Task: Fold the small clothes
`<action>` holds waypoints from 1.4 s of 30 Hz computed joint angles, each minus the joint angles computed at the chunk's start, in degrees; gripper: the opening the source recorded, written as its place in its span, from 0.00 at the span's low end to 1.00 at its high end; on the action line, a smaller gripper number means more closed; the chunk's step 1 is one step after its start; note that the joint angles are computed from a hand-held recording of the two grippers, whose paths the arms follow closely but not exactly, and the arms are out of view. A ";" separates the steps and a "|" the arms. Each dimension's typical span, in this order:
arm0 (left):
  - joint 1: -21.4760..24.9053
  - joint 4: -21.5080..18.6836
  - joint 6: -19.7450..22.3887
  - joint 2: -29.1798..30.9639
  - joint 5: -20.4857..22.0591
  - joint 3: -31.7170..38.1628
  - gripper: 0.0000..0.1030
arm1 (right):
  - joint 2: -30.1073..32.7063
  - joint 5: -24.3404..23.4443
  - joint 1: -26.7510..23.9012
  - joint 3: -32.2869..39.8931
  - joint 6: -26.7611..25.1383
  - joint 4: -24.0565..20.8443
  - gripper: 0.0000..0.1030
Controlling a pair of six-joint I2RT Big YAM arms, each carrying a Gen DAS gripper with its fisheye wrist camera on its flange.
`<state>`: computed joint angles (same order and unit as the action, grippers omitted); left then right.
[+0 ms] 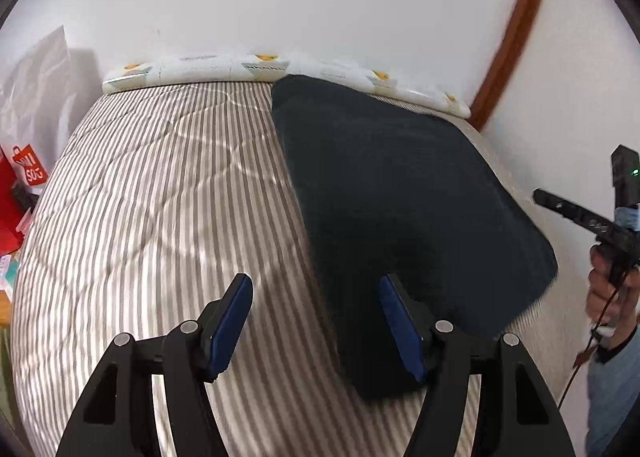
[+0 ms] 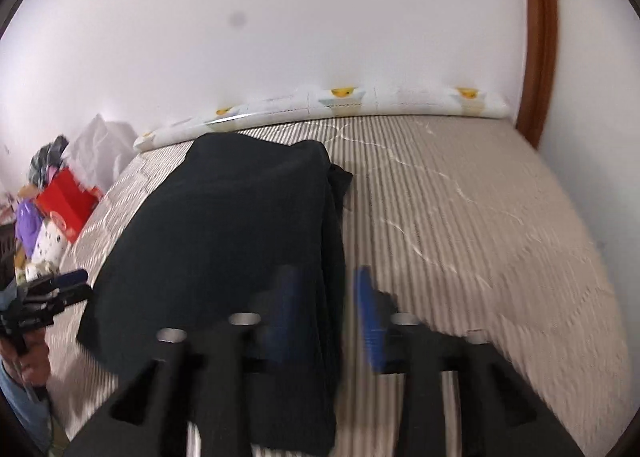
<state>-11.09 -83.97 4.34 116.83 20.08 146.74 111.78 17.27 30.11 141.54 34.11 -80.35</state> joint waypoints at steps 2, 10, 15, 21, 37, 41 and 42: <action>0.09 3.96 1.23 -5.74 0.41 -9.43 0.62 | -6.40 0.94 1.49 -9.97 -0.23 3.90 0.52; -1.34 10.08 2.87 -16.50 -1.81 -27.05 0.62 | -16.71 -0.86 5.62 -28.48 3.63 8.58 0.52; -3.34 13.00 0.73 -15.73 -6.31 -27.40 0.56 | -14.75 -1.53 5.18 -29.80 6.86 12.25 0.52; -4.20 15.30 -3.04 -14.32 -7.30 -26.58 0.27 | -12.89 -4.21 3.87 -29.35 8.64 16.91 0.46; -6.62 1.66 -6.61 5.69 -9.78 5.94 0.21 | -5.08 -6.73 -2.22 -18.90 5.62 17.32 0.18; -6.12 2.40 -3.85 2.64 -8.79 0.61 0.21 | -5.65 -5.76 -1.65 -17.76 2.27 11.88 0.20; -5.91 1.70 -3.55 2.41 -8.08 0.45 0.21 | -6.29 -5.03 -1.43 -17.94 1.82 10.91 0.20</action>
